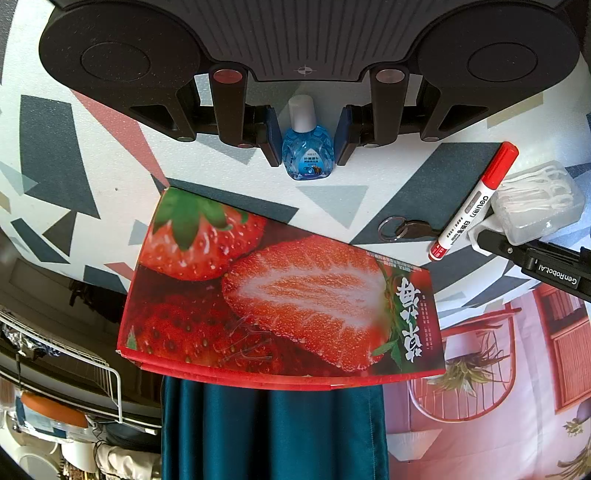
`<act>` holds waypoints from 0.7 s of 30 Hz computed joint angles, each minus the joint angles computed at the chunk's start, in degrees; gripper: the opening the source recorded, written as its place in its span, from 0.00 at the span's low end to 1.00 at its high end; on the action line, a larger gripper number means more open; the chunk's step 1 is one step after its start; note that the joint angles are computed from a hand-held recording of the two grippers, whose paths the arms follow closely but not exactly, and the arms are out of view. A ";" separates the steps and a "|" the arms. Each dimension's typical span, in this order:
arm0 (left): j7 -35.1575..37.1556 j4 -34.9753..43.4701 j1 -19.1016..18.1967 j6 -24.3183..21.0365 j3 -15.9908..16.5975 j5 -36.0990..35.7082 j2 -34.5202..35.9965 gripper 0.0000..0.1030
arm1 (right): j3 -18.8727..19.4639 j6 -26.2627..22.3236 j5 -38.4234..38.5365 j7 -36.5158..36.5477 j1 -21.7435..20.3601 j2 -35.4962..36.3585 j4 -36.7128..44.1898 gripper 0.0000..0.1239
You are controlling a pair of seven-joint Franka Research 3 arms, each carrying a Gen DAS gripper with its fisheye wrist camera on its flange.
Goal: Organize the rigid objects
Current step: 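Close the right tool on the blue bottle while the left tool closes on the white charger, then lift the blue bottle with the right tool while the left tool lifts the white charger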
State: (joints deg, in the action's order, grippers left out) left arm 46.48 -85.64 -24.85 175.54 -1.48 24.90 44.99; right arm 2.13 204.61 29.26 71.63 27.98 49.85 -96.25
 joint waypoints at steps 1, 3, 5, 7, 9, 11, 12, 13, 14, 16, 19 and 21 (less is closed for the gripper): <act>-0.82 -0.07 -1.33 0.02 1.84 0.58 -0.10 0.38 | 0.01 0.00 0.01 -0.01 -0.01 0.00 0.00 0.23; -2.95 -0.26 -3.57 0.04 5.01 1.67 -0.22 0.38 | 0.03 0.02 -0.01 -0.05 -0.03 0.00 -0.01 0.23; -4.97 -0.56 -5.10 0.34 7.19 2.85 -0.28 0.38 | -0.02 0.03 0.06 -0.09 0.02 -0.01 -0.01 0.23; -7.11 -0.66 -7.27 0.51 10.02 4.73 -0.16 0.38 | -0.17 -0.02 0.32 -0.15 0.23 0.08 0.14 0.23; -9.47 -0.92 -9.13 0.97 12.48 6.61 -0.08 0.38 | -0.14 -0.01 0.30 -0.20 0.19 0.06 0.11 0.23; -11.01 -0.82 -10.13 1.00 13.80 8.29 0.05 0.38 | -0.08 0.02 0.27 -0.20 0.12 0.04 0.07 0.23; -11.65 -0.67 -10.43 0.93 14.27 9.07 0.16 0.38 | -0.07 0.02 0.27 -0.21 0.12 0.04 0.08 0.23; -12.45 -0.67 -10.76 1.00 14.78 9.82 0.20 0.38 | -0.13 0.02 0.31 -0.25 0.17 0.05 0.08 0.23; -13.37 -0.61 -11.17 1.16 15.41 10.56 0.32 0.38 | -0.12 0.02 0.32 -0.27 0.16 0.05 0.09 0.23; -15.26 -0.39 -12.46 1.32 17.20 12.37 0.66 0.38 | -0.10 0.03 0.33 -0.29 0.16 0.06 0.09 0.23; -17.56 0.02 -14.23 0.96 19.43 15.52 1.05 0.38 | -0.14 0.04 0.38 -0.35 0.20 0.06 0.10 0.23; -18.79 0.19 -14.21 0.94 19.59 17.15 1.09 0.38 | -0.30 -0.01 0.56 -0.44 0.38 0.08 0.16 0.23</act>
